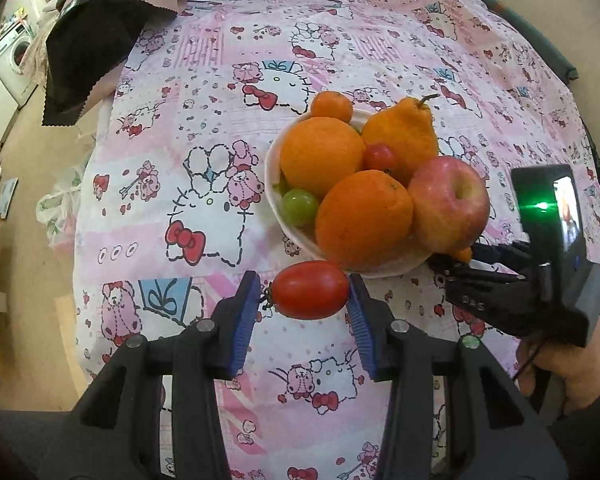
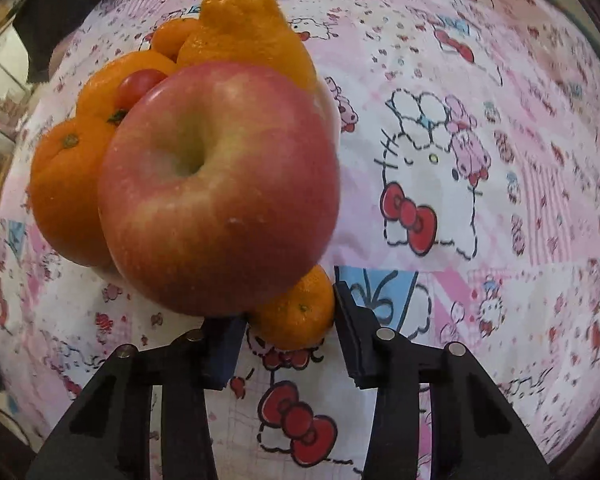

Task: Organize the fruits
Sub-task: 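Lift the tomato with the left tool while the right tool grasps the last tangerine, then set the tomato on the plate with the left tool while the right tool sets the tangerine there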

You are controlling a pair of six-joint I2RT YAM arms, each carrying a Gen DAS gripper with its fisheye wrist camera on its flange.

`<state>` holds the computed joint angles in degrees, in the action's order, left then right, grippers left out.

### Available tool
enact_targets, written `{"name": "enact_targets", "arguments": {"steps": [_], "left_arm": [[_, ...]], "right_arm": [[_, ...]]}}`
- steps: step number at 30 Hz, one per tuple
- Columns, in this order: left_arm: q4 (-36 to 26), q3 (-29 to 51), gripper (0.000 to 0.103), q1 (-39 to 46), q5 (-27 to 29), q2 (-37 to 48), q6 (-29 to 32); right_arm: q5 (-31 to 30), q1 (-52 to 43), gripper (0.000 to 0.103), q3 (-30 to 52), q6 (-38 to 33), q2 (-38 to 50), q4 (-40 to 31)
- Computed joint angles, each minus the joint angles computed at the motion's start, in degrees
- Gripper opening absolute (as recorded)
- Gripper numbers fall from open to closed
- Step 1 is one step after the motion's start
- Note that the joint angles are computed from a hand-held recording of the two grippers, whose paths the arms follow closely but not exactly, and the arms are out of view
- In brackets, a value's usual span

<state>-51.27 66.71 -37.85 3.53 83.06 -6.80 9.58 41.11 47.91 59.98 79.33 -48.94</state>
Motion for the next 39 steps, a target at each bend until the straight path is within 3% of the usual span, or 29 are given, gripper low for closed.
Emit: {"name": "enact_targets", "arguments": {"steps": [24, 39], "left_arm": [[2.34, -3.09, 0.04, 1.14, -2.78, -3.54, 1.2], [3.32, -6.28, 0.04, 5.05, -1.49, -5.81, 1.1]], "right_arm": [[2.51, 17.5, 0.044, -0.57, 17.69, -12.34, -8.29], [10.29, 23.6, 0.044, 7.06, 20.69, -11.09, -8.69]]}}
